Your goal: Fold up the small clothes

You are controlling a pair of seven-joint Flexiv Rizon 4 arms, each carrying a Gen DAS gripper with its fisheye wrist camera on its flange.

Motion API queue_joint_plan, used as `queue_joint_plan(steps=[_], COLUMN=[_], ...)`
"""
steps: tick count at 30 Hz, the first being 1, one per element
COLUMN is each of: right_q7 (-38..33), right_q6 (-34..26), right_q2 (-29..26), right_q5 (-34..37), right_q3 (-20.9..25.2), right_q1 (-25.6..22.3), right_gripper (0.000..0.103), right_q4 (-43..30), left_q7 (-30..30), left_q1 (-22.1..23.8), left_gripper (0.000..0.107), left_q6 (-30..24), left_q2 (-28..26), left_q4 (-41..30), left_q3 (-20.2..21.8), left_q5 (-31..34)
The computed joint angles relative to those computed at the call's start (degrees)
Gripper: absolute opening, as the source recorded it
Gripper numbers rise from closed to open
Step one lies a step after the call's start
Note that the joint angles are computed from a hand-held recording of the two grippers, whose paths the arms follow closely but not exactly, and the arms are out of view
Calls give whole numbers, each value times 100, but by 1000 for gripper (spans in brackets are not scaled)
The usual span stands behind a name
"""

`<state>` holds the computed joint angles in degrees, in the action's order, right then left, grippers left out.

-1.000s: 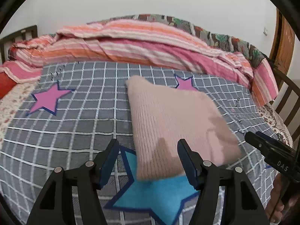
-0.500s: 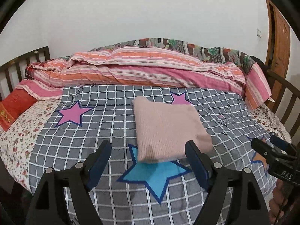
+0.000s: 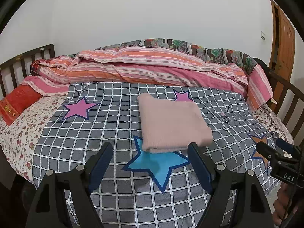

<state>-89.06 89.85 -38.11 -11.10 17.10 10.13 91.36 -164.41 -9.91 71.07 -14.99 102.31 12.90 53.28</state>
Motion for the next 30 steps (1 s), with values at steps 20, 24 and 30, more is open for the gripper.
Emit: queue_joint_plan(steps=[20,24,30], right_q7=[138,163,181], right_q6=[146,155,155], right_q2=[139,141,130], right_q5=[-106,-119,-146], right_q3=[-136,-144,-158], right_q1=[115,121,129], right_gripper=[101,101,101], right_q4=[127,134,125], left_q7=[-52,-57,-68], left_q1=[43,65,88], left_gripper=[80,80,80], left_q6=[10,0,-25], left_q2=[67,81,90], left_q4=[42,43,41], left_q3=[-4,-12,-38], left_q5=[-15,-1,1])
